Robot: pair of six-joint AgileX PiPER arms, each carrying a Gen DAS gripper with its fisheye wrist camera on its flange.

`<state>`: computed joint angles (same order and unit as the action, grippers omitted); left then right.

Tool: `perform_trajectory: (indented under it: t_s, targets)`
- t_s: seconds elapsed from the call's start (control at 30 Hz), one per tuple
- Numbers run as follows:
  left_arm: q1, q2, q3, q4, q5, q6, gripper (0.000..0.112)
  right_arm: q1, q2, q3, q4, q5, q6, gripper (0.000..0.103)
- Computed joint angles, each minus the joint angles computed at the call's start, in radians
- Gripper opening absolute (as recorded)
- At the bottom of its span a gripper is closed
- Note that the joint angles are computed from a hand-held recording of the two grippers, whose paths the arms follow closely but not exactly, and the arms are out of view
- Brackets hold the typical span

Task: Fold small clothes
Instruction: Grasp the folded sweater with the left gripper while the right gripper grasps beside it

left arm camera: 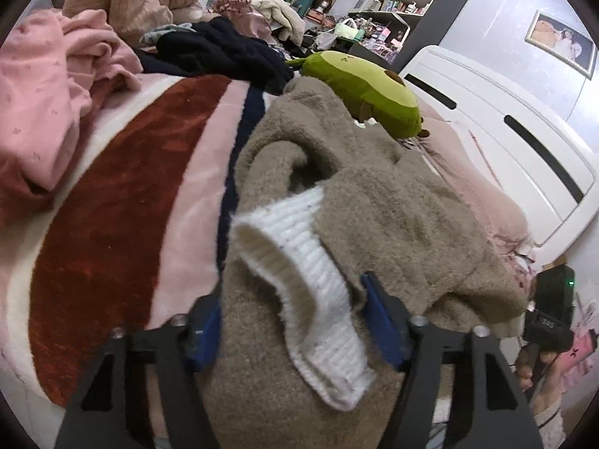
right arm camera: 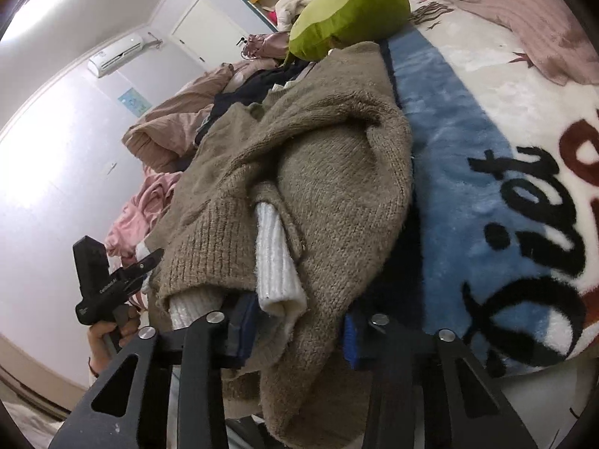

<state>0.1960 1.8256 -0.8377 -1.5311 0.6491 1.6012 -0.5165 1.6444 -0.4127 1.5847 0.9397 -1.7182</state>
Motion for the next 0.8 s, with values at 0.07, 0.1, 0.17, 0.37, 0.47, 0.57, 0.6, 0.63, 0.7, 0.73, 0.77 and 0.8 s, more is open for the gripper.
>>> perform_trajectory:
  t_s: [0.07, 0.1, 0.17, 0.37, 0.47, 0.57, 0.6, 0.63, 0.7, 0.73, 0.77, 0.8]
  targets:
    - [-0.013, -0.016, 0.006, 0.003, -0.013, 0.01, 0.04, -0.004, -0.025, 0.006, -0.004, -0.002, 0.005, 0.022]
    - [-0.017, -0.026, 0.01, 0.001, -0.012, 0.021, 0.035, -0.002, -0.041, 0.006, -0.005, -0.006, 0.008, 0.021]
    - [-0.021, -0.048, 0.012, 0.019, -0.007, 0.014, 0.023, -0.007, -0.069, 0.0, -0.019, 0.01, 0.025, 0.019]
    - [-0.03, -0.094, -0.043, 0.058, 0.028, -0.059, 0.019, 0.021, -0.151, -0.102, -0.101, 0.046, 0.162, 0.015]
    - [-0.043, -0.1, -0.105, 0.092, 0.037, -0.117, 0.018, 0.051, -0.167, -0.187, -0.118, 0.046, 0.234, 0.015]
    - [-0.074, -0.078, -0.215, 0.163, 0.011, -0.226, 0.018, 0.087, -0.16, -0.305, -0.15, 0.022, 0.317, 0.014]
    - [-0.082, -0.06, -0.264, 0.2, 0.006, -0.273, 0.018, 0.102, -0.146, -0.352, -0.162, 0.006, 0.343, 0.014]
    - [-0.088, -0.034, -0.322, 0.232, 0.006, -0.322, 0.018, 0.117, -0.126, -0.4, -0.173, -0.008, 0.37, 0.014]
    - [-0.094, 0.03, -0.452, 0.306, 0.022, -0.436, 0.018, 0.134, -0.06, -0.515, -0.21, -0.016, 0.441, 0.014]
    - [-0.095, 0.059, -0.509, 0.338, 0.036, -0.485, 0.018, 0.138, -0.028, -0.565, -0.227, -0.017, 0.474, 0.014]
    - [-0.1, 0.104, -0.595, 0.385, 0.053, -0.553, 0.018, 0.146, 0.011, -0.627, -0.252, -0.022, 0.514, 0.014]
    - [-0.109, 0.143, -0.67, 0.437, 0.059, -0.614, 0.019, 0.156, 0.056, -0.695, -0.282, -0.033, 0.558, 0.014]
